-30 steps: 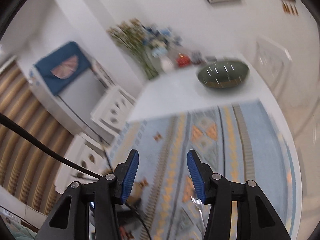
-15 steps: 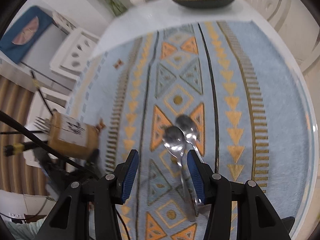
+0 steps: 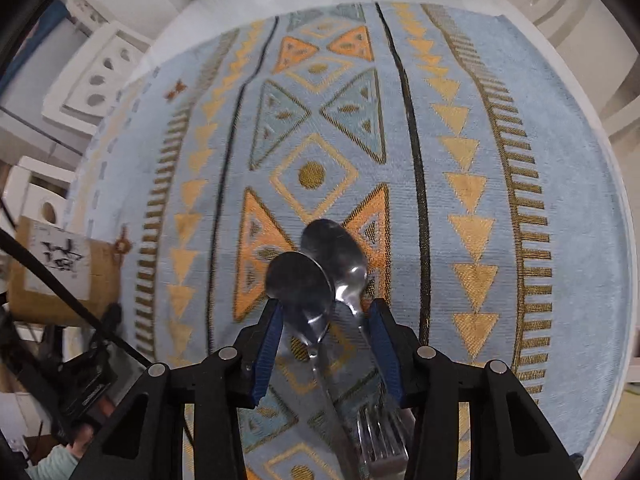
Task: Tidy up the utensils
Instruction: 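Grasp a silver metal spoon by its handle with the right tool, then carry the metal spoon with the right tool into the wooden cup and release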
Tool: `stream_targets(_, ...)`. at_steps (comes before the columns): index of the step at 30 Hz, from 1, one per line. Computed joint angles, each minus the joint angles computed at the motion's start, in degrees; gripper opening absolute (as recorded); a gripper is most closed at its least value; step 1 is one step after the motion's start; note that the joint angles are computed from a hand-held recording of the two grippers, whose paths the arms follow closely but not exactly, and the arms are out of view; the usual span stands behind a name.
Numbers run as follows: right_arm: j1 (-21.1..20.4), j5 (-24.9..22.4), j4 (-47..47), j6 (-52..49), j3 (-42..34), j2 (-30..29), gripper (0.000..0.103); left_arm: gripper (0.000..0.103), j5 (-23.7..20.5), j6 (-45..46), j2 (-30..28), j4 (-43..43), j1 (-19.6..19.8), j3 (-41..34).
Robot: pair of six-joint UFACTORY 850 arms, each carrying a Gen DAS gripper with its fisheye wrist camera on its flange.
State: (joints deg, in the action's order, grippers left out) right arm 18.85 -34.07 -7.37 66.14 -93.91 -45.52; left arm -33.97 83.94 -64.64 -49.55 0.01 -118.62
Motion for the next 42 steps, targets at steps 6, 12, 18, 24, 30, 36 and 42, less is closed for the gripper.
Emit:
stream_targets(6,1.5,-8.5,-5.1,0.1,-7.2,-4.1,0.043,0.102,-0.1,-0.1,-0.1,0.1,0.0,-0.2)
stream_targets(12,1.6,0.5,-7.5,5.7,0.6,2.3,0.041,0.102,-0.1,-0.1,-0.2,0.1,0.0,-0.2)
stream_targets(18,0.4,0.7,1.7,-3.0,0.8,1.1,0.032,0.102,-0.1,-0.1,-0.1,0.1,0.0,-0.1)
stream_targets(24,0.5,-0.9,-0.3,-2.5,-2.3,-1.4,0.032,0.102,-0.1,-0.1,-0.1,0.1,0.0,-0.2)
stream_targets(30,1.3,-5.4,-4.8,-1.4,-7.7,-4.5,0.014,0.102,-0.1,-0.1,-0.1,0.1,0.0,-0.2)
stream_targets(36,1.9,-5.4,-3.1,-3.3,-8.5,-3.7,0.007,0.102,-0.1,-0.1,-0.1,0.1,0.0,-0.2)
stream_targets(42,2.3,-10.3,2.1,-11.7,-13.6,-7.0,0.007,0.102,-0.2,-0.1,-0.2,0.1,0.0,-0.4)
